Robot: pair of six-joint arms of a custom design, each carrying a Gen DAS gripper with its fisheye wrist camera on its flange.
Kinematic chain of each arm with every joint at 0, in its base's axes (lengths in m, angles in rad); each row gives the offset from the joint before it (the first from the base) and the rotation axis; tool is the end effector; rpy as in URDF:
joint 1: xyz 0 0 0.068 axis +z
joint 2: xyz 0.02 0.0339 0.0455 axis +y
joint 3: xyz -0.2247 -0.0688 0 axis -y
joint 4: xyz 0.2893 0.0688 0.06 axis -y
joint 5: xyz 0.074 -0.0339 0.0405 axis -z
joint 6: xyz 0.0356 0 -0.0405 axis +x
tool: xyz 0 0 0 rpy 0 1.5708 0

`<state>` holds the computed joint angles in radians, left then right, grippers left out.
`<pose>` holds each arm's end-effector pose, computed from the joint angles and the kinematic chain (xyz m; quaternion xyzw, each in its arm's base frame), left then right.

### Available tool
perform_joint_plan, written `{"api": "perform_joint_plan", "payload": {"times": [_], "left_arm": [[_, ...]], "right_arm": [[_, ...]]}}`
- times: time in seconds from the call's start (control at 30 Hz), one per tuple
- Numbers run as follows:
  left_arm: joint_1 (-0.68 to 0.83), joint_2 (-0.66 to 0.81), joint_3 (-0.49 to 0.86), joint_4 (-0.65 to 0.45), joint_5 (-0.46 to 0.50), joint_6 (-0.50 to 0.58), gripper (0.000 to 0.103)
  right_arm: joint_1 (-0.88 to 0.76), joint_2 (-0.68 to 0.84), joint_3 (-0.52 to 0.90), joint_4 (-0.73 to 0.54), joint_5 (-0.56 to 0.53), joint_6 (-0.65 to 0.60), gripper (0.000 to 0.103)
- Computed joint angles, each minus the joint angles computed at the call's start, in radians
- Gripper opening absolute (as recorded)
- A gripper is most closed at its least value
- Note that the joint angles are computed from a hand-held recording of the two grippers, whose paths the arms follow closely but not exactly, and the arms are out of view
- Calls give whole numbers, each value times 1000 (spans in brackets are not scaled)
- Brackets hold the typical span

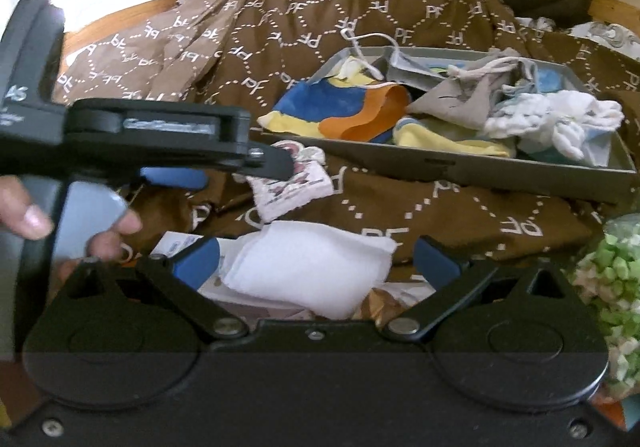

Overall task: Organize soft objects
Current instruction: 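Grasp the cartoon-printed plush with the left gripper while the right grasps the white cloth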

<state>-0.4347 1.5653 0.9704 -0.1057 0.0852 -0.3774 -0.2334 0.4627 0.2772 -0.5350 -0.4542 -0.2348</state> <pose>0.3395 -0.1610 0.1552 0.0439 0.9051 -0.2018 0.3716 0.1923 -0.0297 0.1495 -0.0935 0.8875 0.1063 0.4385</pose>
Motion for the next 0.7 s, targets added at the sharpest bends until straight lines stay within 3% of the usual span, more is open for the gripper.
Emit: {"api": "perform_joint_plan", "payload": {"times": [0.17, 0.27, 0.57, 0.7], "left_arm": [[16, 61, 64, -49, 79, -98, 102], [7, 107, 118, -91, 58, -122, 102], [18, 258, 321, -240, 107, -79, 101], [37, 269, 325, -242, 129, -85, 92]], "right_arm": [[22, 42, 10, 21, -6, 1, 102], [22, 48, 5, 30, -16, -6, 102], [-50, 118, 28, 41, -104, -26, 102], [-38, 102, 17, 37, -90, -43, 102]]}}
